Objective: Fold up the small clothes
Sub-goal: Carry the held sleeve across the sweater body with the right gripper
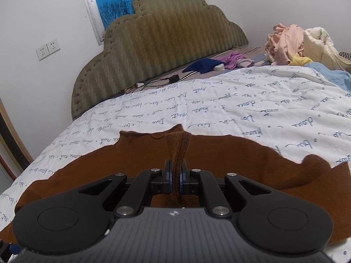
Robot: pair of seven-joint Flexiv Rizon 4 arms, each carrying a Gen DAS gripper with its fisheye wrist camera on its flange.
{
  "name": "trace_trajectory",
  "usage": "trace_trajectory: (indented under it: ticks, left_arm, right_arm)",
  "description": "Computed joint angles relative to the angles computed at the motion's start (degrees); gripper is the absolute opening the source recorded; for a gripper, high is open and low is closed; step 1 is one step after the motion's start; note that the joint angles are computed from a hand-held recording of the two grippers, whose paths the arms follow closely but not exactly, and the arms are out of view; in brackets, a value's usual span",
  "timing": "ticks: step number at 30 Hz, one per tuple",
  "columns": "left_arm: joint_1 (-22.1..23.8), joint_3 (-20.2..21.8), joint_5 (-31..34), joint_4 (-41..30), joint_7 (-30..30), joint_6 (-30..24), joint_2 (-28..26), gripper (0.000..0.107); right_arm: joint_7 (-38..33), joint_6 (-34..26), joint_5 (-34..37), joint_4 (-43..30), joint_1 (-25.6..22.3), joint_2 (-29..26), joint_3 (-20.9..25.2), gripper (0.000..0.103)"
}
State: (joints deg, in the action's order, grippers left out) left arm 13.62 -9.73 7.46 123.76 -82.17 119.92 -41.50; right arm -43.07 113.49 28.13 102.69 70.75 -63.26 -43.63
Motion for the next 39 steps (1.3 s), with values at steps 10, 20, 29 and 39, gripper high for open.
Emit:
trace_trajectory:
  ticks: [10, 20, 29, 39]
  left_arm:
    - [1.8, -0.7, 1.1, 0.8, -0.7, 0.3, 0.5, 0.103]
    - [5.5, -2.6, 4.1, 2.5, -2.3, 0.5, 1.7, 0.103]
    - [7.7, -3.4, 5.6, 3.3, -3.4, 0.2, 2.4, 0.103]
    - [9.3, -3.8, 6.2, 3.6, -4.6, 0.0, 2.7, 0.103]
  right_arm:
    - [0.3, -2.5, -3.9, -4.2, -0.6, -1.2, -0.8, 0.012]
    - [1.5, -5.0, -9.1, -9.7, -2.2, -2.9, -0.3, 0.012]
    - [2.3, -7.6, -14.9, -16.2, -4.6, -4.2, 1.0, 0.012]
    - [0.9, -8.3, -20.9, -22.5, -7.7, -4.8, 4.7, 0.012]
